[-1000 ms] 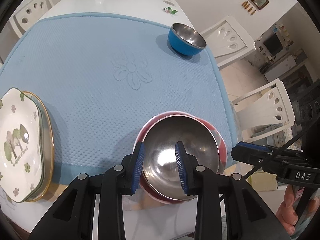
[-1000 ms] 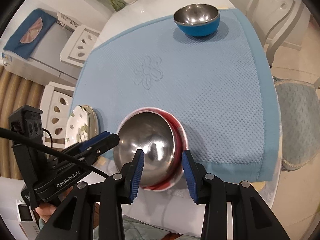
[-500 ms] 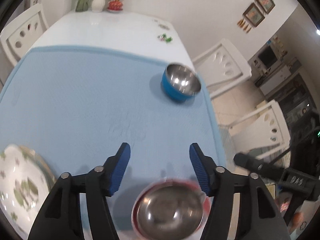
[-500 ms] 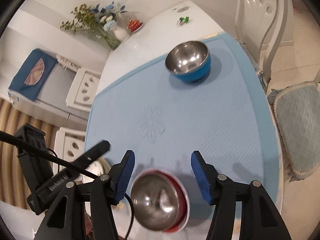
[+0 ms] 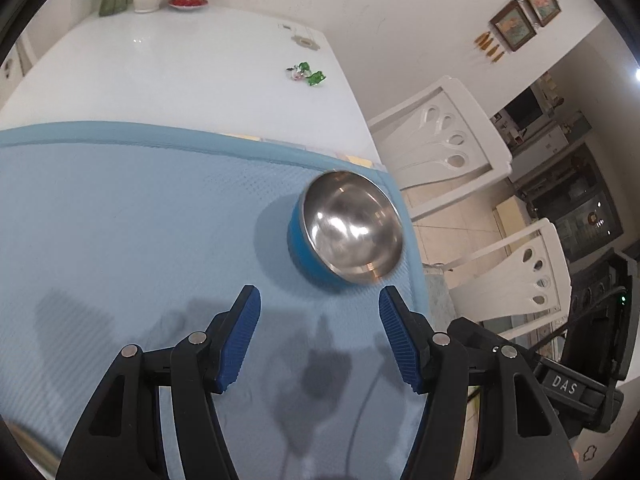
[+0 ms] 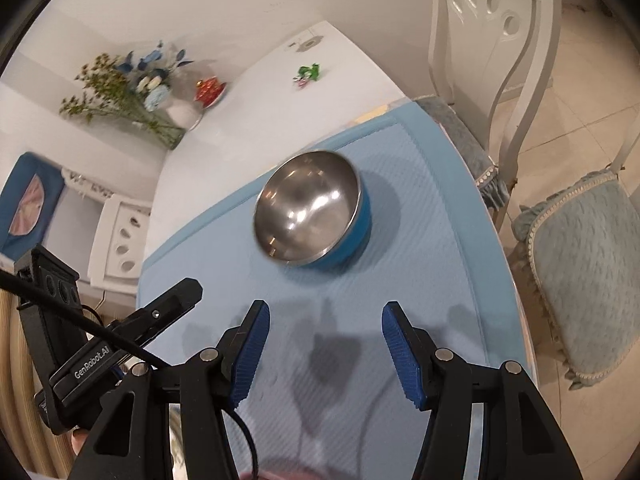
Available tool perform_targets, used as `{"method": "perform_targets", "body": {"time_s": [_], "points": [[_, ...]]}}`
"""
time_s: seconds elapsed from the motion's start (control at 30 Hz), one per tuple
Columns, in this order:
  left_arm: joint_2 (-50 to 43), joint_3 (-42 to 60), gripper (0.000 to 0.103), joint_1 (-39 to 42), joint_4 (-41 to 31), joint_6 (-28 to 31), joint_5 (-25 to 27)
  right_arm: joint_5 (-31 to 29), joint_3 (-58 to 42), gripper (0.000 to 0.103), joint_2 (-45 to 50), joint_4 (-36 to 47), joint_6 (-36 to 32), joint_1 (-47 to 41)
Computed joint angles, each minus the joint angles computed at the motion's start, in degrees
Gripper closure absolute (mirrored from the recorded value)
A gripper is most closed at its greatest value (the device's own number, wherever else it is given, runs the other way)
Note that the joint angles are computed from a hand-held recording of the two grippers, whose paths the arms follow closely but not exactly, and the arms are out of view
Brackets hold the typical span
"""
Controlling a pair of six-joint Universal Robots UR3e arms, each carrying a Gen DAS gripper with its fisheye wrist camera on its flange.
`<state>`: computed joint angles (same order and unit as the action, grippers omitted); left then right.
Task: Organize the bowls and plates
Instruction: 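Open both grippers and move them to the blue-outside steel bowl, then grasp the blue bowl rim with both grippers and carry it over the nested bowls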
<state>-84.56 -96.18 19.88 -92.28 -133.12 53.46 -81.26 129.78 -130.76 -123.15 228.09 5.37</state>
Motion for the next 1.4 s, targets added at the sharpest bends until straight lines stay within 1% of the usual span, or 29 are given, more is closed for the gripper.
{"method": "perform_targets", "body": {"time_s": [0.1,0.2,0.27,0.4,0.57,0.6,0.63,0.67,0.7,0.73,0.77,0.8,0.83,0.87,1.0,1.23,1.33,1.4], "points": [[-5.97,0.92,0.044,-4.36,7.78,-5.82,1.39,3.95,2.78,0.046,1.02,-2.23,-4.41,-6.62],[-10.57,2.04,0.044,-6.72,12.13,-9.57,1.92,6.12,4.54,0.046,3.3,-5.0,-6.65,-9.96],[-13.77,3.16,0.044,-7.97,14.26,-11.56,2.2,7.46,5.44,0.047,5.51,-7.25,-8.87,-12.29],[-19.05,5.38,0.045,-10.31,16.73,-14.1,2.38,7.67,5.89,0.047,12.68,-13.4,-10.9,-13.28],[-22.97,6.57,0.054,-13.01,19.27,-15.68,2.98,6.86,7.22,0.047,19.3,-20.42,-12.04,-13.2],[-23.6,6.77,0.056,-13.38,19.49,-15.68,2.97,6.78,7.54,0.047,20.08,-21.42,-12.09,-13.2],[-24.18,7.15,0.062,-13.72,19.45,-15.66,3.05,6.42,7.73,0.047,21.06,-22.58,-11.97,-12.94],[-24.64,7.42,0.066,-14.03,19.5,-15.71,3.2,5.72,7.71,0.05,22.12,-23.55,-11.75,-12.41],[-25.01,7.43,0.069,-14.35,19.85,-15.73,3.46,5.37,7.78,0.053,22.95,-24.34,-11.72,-12.11],[-25.39,7.43,0.08,-14.78,20.34,-15.49,3.69,5.51,7.92,0.061,23.74,-25.11,-11.91,-12.03],[-25.62,7.35,0.087,-15.22,21.02,-15.3,4.21,5.72,7.94,0.065,24.62,-25.65,-12.1,-11.89],[-25.31,6.51,0.087,-15.74,22.63,-15.16,5.1,5.51,7.85,0.068,25.39,-26.07,-12.03,-11.54],[-25.09,6.17,0.088,-15.94,23.3,-15.0,5.31,5.11,7.64,0.076,26.27,-26.33,-11.9,-10.99],[-24.87,5.86,0.088,-16.0,23.75,-14.66,5.23,5.1,7.43,0.078,26.95,-26.56,-11.92,-10.76],[-23.22,4.67,0.088,-15.67,24.12,-13.5,5.4,4.01,6.77,0.079,26.54,-25.36,-11.46,-9.28],[-17.98,2.66,0.088,-12.84,19.91,-11.32,3.68,2.5,4.14,0.079,22.22,-19.65,-8.76,-6.13],[-13.67,0.63,0.088,-10.55,17.26,-8.65,2.95,1.65,2.35,0.079,20.43,-17.28,-6.45,-3.43],[-10.4,-0.15,0.088,-8.28,13.63,-6.06,2.61,0.64,0.74,0.079,19.62,-15.69,-5.0,-0.82]]}}
